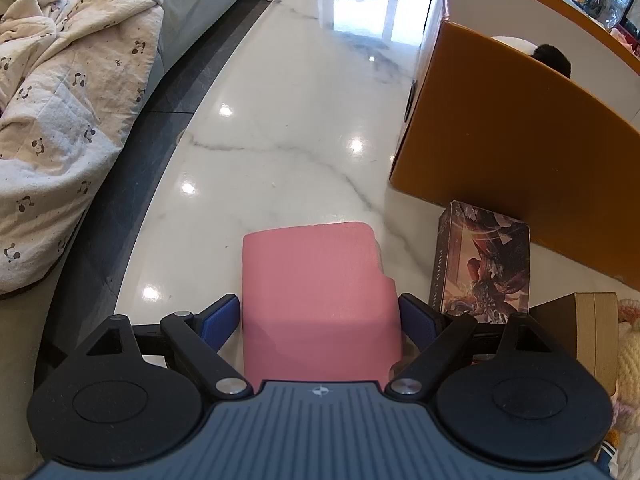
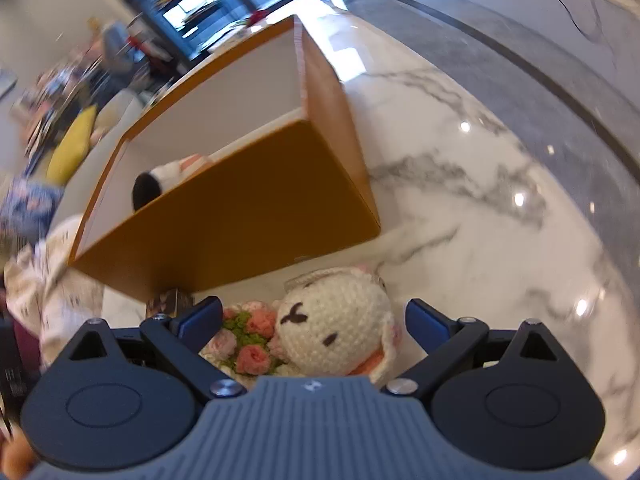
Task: Organize objects
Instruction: 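Grasp the pink notebook with the left tool while the right tool grasps the knitted bunny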
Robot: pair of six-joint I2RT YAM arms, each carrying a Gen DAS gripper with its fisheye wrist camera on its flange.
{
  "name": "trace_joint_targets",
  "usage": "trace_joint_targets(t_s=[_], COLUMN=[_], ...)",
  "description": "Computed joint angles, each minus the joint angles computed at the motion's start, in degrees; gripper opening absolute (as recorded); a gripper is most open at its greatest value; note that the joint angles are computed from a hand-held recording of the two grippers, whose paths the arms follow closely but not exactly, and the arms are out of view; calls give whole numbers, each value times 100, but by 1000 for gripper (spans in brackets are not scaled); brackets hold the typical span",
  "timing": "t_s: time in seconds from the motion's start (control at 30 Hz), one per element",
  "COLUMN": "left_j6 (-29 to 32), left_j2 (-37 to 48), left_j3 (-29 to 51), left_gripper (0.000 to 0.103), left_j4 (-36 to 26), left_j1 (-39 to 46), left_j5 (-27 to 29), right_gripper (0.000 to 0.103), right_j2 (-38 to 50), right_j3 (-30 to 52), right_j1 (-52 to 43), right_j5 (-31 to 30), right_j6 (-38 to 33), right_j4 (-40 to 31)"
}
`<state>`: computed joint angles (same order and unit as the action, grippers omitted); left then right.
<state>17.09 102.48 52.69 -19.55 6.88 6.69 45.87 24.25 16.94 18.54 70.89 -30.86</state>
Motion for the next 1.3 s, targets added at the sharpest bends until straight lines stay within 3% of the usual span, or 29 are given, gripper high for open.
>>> trace_joint_targets(t_s=[0.13, 0.3, 0.73, 0.9, 0.97, 1.0, 1.17, 1.23, 1.3], left_j6=[-101, -136, -61, -40, -36, -29, 24, 31, 22], left_j2=[39, 81, 70, 86, 84, 67, 64, 84, 99], left_j3=[16, 97, 147, 176, 178, 168, 133, 140, 129], left_gripper=[103, 103, 103, 103, 103, 103, 103, 103, 103], left_j4=[10, -52, -125, -170, -186, -200, -179, -191, -187], left_j1=[-65, -111, -70, -55, -63, -65, -56, -36, -19], left_j5=[-74, -96, -60, -56, -61, -60, -44, -48, -64], right_gripper=[102, 102, 102, 98, 80, 63, 66, 78, 82], right_j2=[144, 594, 2393, 2165, 2054, 2020, 1140, 1526, 1896], right_j3=[-179, -16, 1164, 1039, 1101, 1132, 625, 961, 1318], right_j1=[-34, 330, 1020, 904, 824, 747, 17, 399, 754], right_j5=[-98, 475, 1356, 1188, 1214, 1256, 390, 964, 1584], right_j6=[505, 1211, 1749, 1096, 748, 572, -907, -1329, -1528], right_j4=[524, 597, -300, -121, -369, -552, -147, -652, -1248])
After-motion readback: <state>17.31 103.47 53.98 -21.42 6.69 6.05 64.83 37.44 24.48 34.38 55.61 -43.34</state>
